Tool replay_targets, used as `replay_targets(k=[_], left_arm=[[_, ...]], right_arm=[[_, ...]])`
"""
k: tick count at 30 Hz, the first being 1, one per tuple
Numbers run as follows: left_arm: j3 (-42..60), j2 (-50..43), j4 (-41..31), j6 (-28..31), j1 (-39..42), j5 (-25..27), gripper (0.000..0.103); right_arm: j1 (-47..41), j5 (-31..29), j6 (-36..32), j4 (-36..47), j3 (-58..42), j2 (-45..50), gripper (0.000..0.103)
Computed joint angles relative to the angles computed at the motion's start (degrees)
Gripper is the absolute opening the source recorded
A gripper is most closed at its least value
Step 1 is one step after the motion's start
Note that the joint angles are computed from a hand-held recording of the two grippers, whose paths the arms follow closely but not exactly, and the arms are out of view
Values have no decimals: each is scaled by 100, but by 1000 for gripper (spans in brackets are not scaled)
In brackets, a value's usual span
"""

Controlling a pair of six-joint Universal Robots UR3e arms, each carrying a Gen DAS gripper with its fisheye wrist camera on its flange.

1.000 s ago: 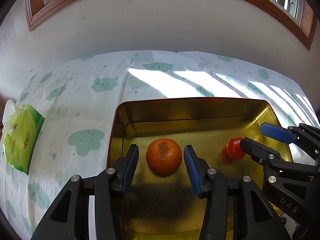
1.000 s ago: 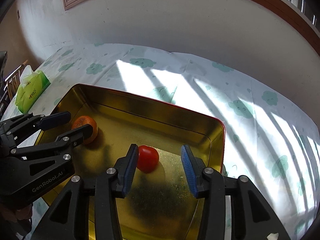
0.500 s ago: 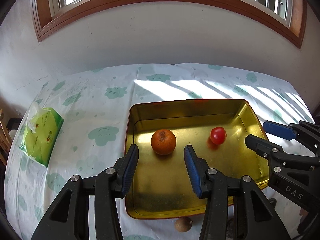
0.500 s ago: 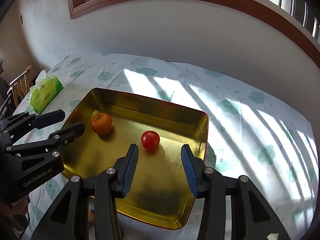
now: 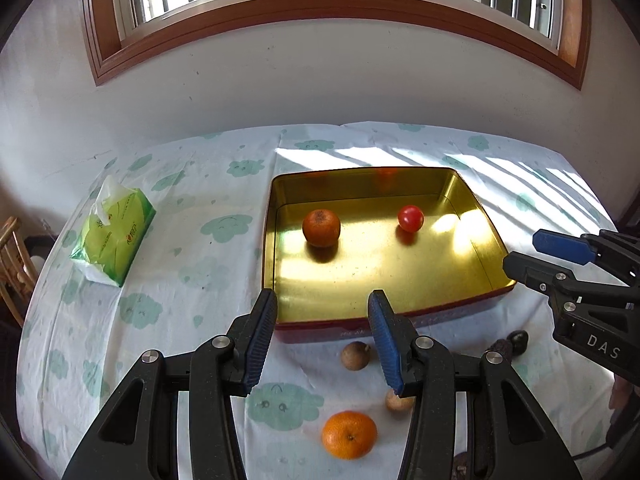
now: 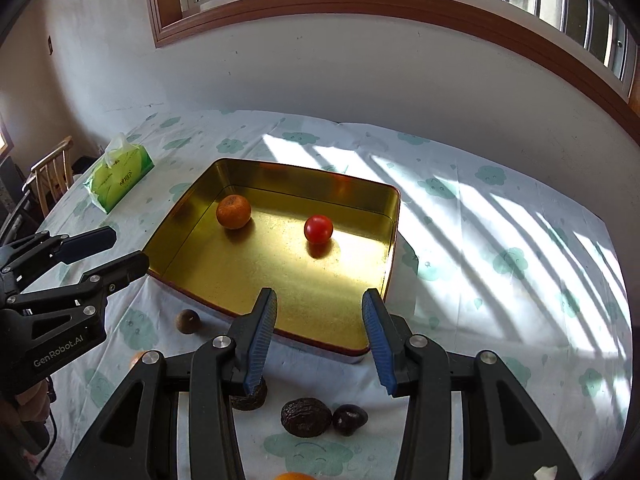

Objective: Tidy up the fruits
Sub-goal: 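Withdraw both open tools from the tin toward the remaining fruit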

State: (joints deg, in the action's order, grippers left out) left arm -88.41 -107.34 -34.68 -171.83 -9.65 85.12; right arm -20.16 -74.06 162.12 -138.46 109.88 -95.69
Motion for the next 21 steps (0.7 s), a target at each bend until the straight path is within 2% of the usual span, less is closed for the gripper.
replay_targets(k=[10,21], left_arm=[[-1409,973,680,12,-73,152,49],[-2121,1322,943,-221,-21,154,49]], right_arm=[[-489,346,-259,354,939,-1204,42],[-781,581,-410,610,1578,-1915,42]])
